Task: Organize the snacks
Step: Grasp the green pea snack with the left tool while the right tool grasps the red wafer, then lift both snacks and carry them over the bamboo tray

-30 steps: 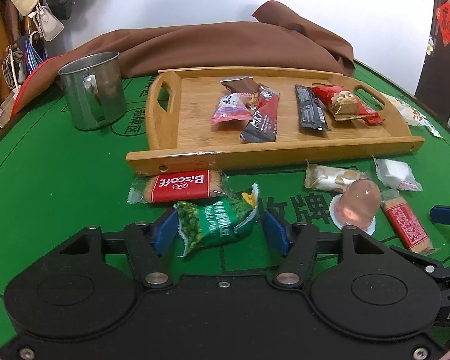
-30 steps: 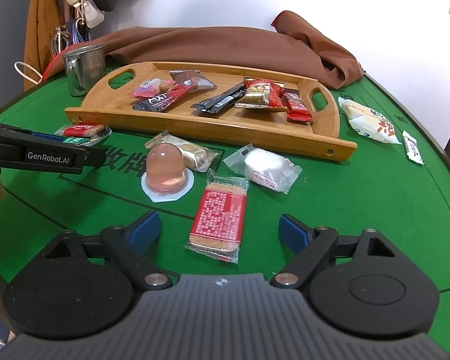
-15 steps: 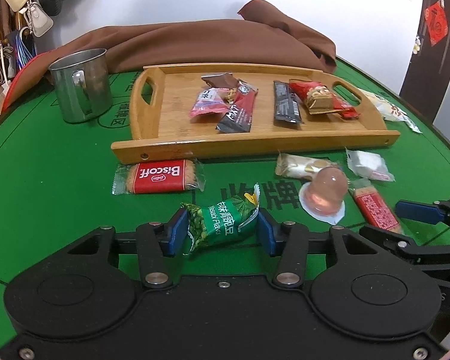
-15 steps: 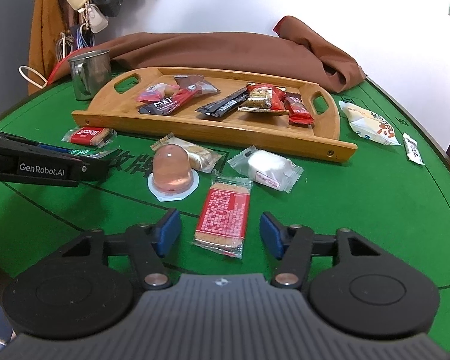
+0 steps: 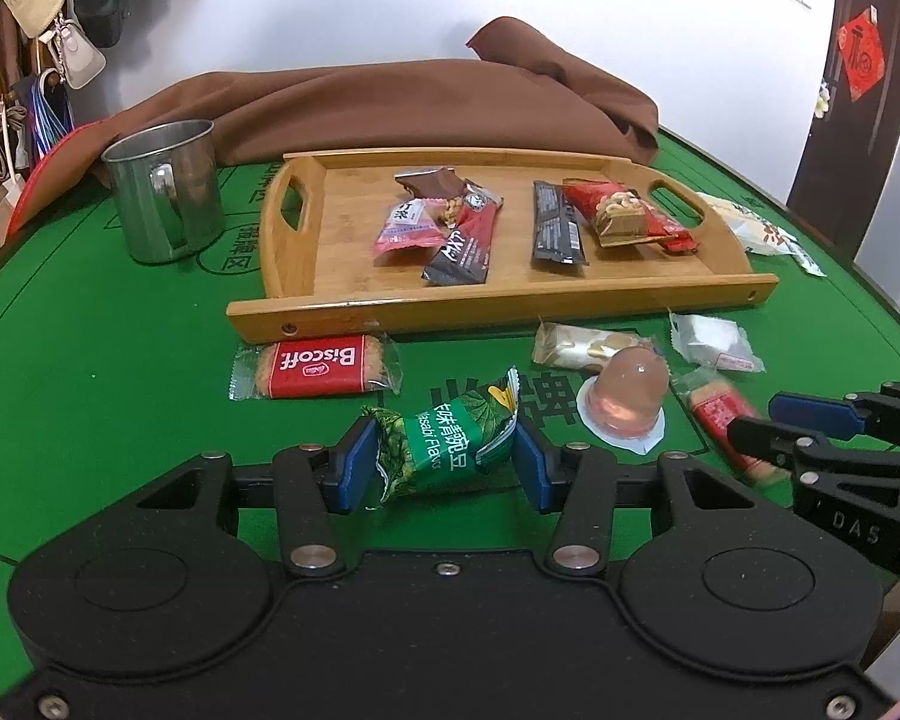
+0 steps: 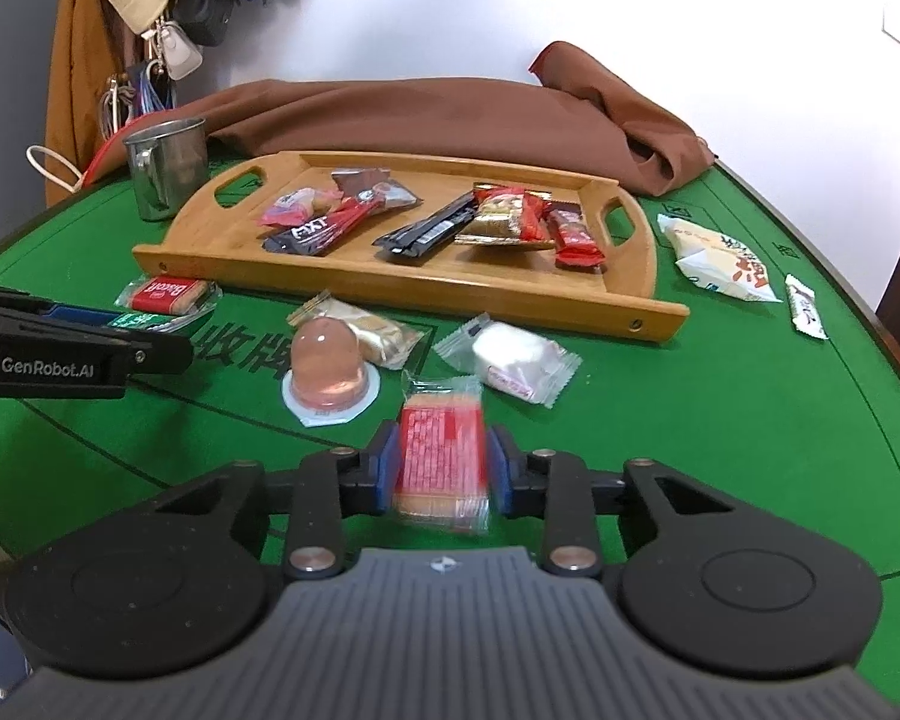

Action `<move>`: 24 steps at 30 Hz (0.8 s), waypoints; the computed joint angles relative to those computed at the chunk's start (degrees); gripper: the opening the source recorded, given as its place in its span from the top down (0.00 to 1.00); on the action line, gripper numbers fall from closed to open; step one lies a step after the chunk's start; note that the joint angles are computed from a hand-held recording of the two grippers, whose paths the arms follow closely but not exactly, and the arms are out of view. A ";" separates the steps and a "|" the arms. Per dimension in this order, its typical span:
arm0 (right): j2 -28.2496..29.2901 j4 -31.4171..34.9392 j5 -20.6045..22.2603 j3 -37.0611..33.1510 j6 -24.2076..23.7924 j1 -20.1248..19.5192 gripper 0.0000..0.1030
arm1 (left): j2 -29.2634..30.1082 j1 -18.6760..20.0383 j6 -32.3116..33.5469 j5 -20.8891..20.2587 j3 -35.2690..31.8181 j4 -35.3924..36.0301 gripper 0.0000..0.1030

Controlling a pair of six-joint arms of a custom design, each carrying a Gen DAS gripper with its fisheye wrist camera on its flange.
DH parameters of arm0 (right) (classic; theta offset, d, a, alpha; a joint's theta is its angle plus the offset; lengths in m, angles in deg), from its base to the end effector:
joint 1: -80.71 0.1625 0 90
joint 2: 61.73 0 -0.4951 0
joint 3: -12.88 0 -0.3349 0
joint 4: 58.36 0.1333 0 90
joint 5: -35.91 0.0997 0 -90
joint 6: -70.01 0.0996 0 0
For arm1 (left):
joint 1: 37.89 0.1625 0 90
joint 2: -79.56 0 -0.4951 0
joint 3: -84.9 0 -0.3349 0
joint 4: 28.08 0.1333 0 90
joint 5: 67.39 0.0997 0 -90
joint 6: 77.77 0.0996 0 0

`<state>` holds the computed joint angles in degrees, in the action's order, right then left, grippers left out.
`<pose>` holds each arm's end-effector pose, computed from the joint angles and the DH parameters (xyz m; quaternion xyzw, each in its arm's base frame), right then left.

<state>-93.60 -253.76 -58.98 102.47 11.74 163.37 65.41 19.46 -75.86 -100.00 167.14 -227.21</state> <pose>0.0293 -0.7497 0.1477 0.3773 -0.8325 0.3183 0.2516 -0.2031 -0.7196 -0.0022 0.0833 0.8344 -0.4157 0.3521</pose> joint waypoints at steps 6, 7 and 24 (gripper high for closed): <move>1.07 0.84 -1.30 -1.98 -0.41 0.40 0.48 | -0.07 0.03 -0.36 -0.11 0.20 0.15 0.55; 1.19 1.70 -1.57 -2.41 -0.42 0.50 0.48 | -0.08 0.03 -0.49 -0.13 0.20 0.27 0.55; -0.15 10.77 0.06 -5.49 3.12 1.29 0.62 | 0.08 -0.21 2.68 -0.12 -1.25 -1.75 0.55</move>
